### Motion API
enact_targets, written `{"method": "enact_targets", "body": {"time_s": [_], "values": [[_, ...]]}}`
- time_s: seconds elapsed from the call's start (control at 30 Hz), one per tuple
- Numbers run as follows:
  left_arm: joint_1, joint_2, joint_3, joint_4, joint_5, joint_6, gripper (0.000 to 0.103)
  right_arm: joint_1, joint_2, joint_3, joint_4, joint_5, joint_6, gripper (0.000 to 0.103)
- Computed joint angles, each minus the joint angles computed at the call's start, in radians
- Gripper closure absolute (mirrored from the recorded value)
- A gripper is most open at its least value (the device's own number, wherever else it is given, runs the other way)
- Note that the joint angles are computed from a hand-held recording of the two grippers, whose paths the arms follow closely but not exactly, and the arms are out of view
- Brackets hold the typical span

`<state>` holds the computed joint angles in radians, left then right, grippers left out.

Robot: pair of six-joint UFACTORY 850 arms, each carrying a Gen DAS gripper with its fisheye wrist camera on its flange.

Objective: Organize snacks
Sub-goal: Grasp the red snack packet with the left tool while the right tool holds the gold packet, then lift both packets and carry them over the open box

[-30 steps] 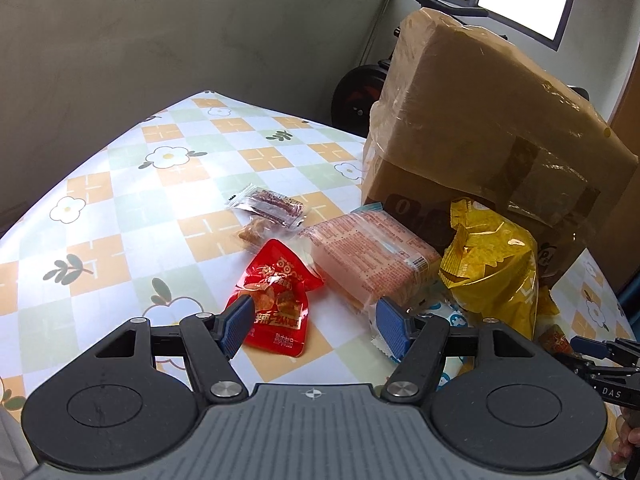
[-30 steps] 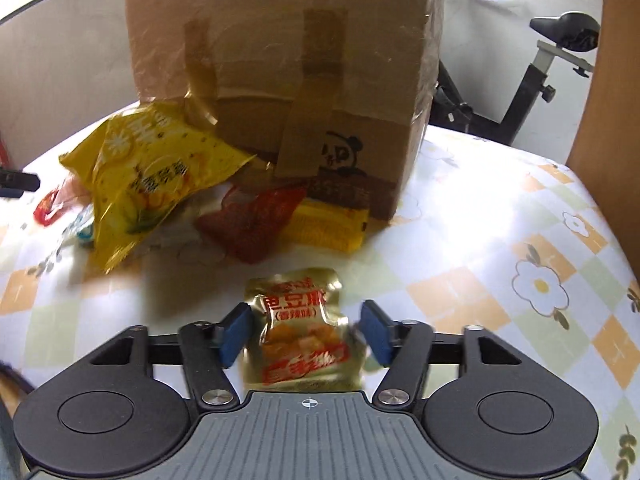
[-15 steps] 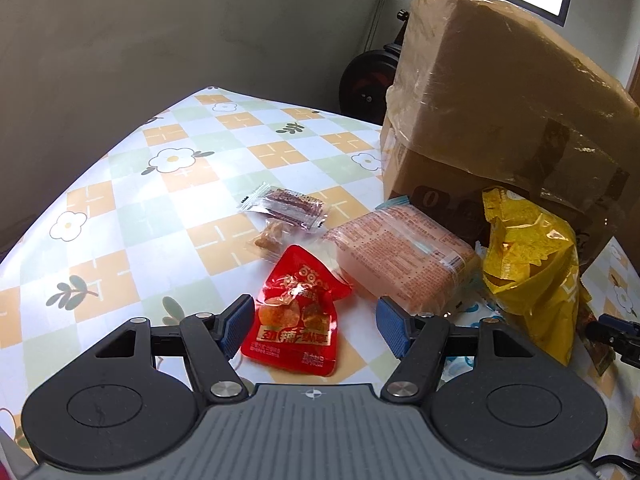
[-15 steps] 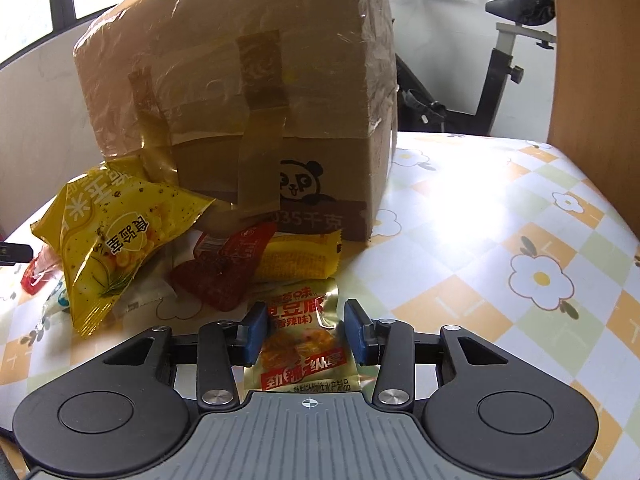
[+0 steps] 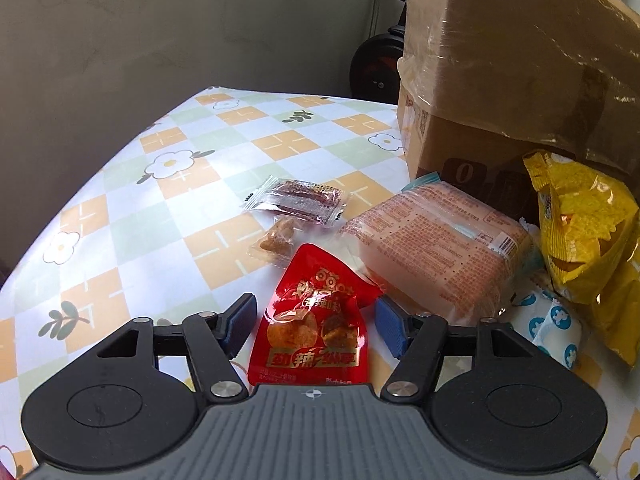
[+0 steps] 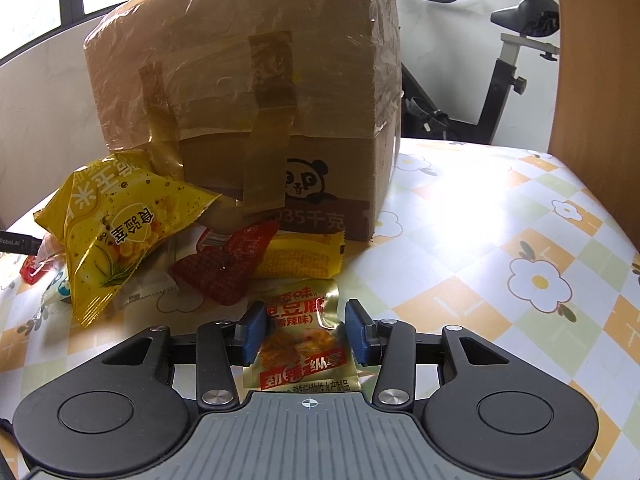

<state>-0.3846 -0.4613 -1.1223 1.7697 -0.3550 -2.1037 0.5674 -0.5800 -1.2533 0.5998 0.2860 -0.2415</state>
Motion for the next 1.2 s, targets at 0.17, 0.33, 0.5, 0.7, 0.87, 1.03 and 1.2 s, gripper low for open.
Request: {"method": "enact_targets", "body": {"time_s": [0.17,0.33,0.5,0.7,0.87,1.03,1.2], "values": [[-0.021,0.052,0.09,0.231,-0.022,-0.306,0.049,-0.003,0.001,0.003,-0.021,-0.001,0.012,0.062],[-0.052,0.065,0.122,0.252,-0.066,-0.369,0.049,0.0,-0.004,-0.005,0.004,-0.004,-0.022,0.061],[-0.074,0.052,0.122,0.219,-0.119,-0.317,0.047,0.004,-0.008,-0.011,0.04,-0.003,-0.073,0.06],[-0.069,0.051,0.118,0.221,-0.111,-0.314,0.047,0.007,-0.012,-0.018,0.066,-0.008,-0.114,0.057],[-0.063,0.048,0.109,0.215,-0.094,-0.303,0.047,0.014,-0.015,-0.025,0.136,-0.011,-0.217,0.053],[-0.054,0.057,0.106,0.199,-0.055,-0.278,0.05,0.021,-0.019,-0.031,0.203,-0.004,-0.292,0.053],[-0.04,0.083,0.123,0.23,-0.026,-0.331,0.052,0.017,-0.017,-0.031,0.191,-0.015,-0.283,0.053]]}}
